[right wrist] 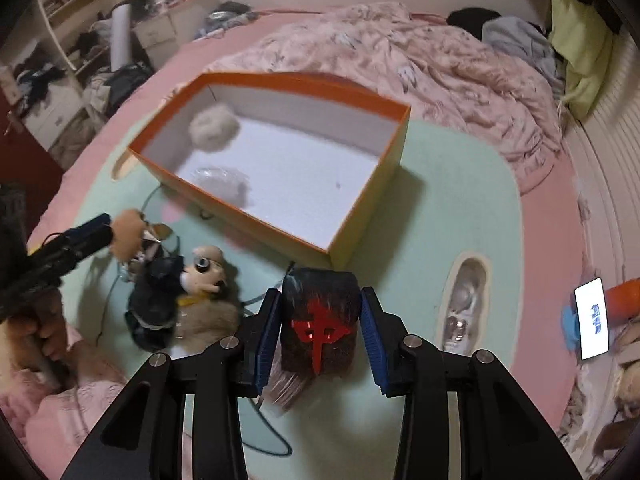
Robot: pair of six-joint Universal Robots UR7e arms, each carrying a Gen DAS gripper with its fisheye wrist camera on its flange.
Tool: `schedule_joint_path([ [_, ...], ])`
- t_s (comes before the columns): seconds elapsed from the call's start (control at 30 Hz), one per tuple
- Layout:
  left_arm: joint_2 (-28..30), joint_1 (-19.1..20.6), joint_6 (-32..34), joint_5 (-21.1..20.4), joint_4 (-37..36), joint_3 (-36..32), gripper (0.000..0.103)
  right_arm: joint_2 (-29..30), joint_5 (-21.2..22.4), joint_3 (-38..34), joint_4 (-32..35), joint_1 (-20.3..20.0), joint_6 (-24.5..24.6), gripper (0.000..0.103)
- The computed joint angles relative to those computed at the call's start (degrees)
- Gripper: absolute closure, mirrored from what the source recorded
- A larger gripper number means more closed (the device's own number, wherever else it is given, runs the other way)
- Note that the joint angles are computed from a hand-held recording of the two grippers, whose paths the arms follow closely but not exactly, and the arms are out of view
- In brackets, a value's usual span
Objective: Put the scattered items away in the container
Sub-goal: 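Carry the tile out of the box and set it on the table, then move the right gripper back over the box toward the clear plastic bag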
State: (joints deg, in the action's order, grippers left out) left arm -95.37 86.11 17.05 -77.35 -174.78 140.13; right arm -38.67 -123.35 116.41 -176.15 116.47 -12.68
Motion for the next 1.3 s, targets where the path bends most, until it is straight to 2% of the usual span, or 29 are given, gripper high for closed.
schedule_joint_path([
  [0.13, 0.0, -0.2, 0.0, 0.1, -0.5, 0.0, 0.033, 2.6, 1.5, -0.8, 2.2, -1.1, -0.6, 0.065],
  [0.23, -0.1, -0.2, 0.0, -0.2, -0.3, -0.2, 0.033, 3.0, 5.0, -0.1, 0.2, -0.9, -2.7, 0.064],
  [0.37, -0.3, -0.9, -0.1, -0.5, -0.6, -1.5, 0.033, 1.1, 8.0, 1.4, -5.5, -0.2, -2.8, 0.047],
  [0.47, 0.7, 0.0, -2.4, -4.3, -1.2, -4.7, 0.033, -1.7, 12.6, 3.0, -10.5, -0.7, -1.4, 0.046],
  [0.5, 1.9, 0.5, -4.1, -5.3, -0.5, -6.6, 0.030, -1.8, 12.4, 3.0, -12.4, -0.6, -0.4, 0.045],
  [0.57, 4.6, 0.5, -7.4, -3.8, 1.0, -10.0, 0.028, -1.1, 9.3, 2.2, -15.6, -0.1, 1.5, 0.039],
  [0.7, 10.4, -1.1, -7.3, 2.3, 2.8, -14.4, 0.028, 2.2, -0.1, -2.6, -12.9, 1.4, 4.1, 0.038],
  [0.73, 11.3, -1.6, -7.0, 3.4, 2.6, -14.7, 0.028, 3.0, -1.3, -3.5, -12.1, 1.4, 4.2, 0.038],
  [0.77, 11.8, -1.6, -7.2, 2.8, 3.3, -15.0, 0.028, 3.6, -1.7, -4.6, -10.7, 1.1, 4.2, 0.038],
  [0.83, 11.4, -0.5, -7.5, -2.1, 7.1, -15.3, 0.027, 4.4, -0.7, -6.2, -7.2, 0.0, 4.8, 0.038],
  [0.9, 10.4, -0.6, -6.9, -3.9, 7.4, -13.9, 0.026, 4.9, 0.2, -6.2, -6.7, -0.3, 4.6, 0.036],
  [0.97, 9.4, -1.7, -5.8, -1.8, 6.4, -12.0, 0.026, 5.7, -1.5, -6.1, -7.8, 0.3, 4.2, 0.036],
  [1.03, 8.8, -2.8, -4.3, 0.8, 5.2, -10.6, 0.026, 5.7, -1.2, -5.8, -7.8, 0.4, 4.0, 0.036],
  [1.13, 7.9, -2.7, -3.4, 0.4, 7.8, -10.9, 0.026, 5.3, -1.9, -5.7, -6.4, 0.6, 3.9, 0.036],
  [1.17, 7.4, -2.8, -3.6, 0.3, 8.4, -11.1, 0.026, 5.6, -3.6, -6.0, -6.6, 1.2, 3.7, 0.036],
  [1.23, 5.9, -4.7, -3.3, 4.1, 4.4, -9.9, 0.026, 6.3, -7.7, -6.4, -8.6, 3.1, 1.8, 0.036],
  [1.3, 4.6, -6.9, -2.2, 7.7, 1.5, -8.9, 0.025, 6.4, -8.6, -6.6, -10.1, 4.6, -0.1, 0.036],
])
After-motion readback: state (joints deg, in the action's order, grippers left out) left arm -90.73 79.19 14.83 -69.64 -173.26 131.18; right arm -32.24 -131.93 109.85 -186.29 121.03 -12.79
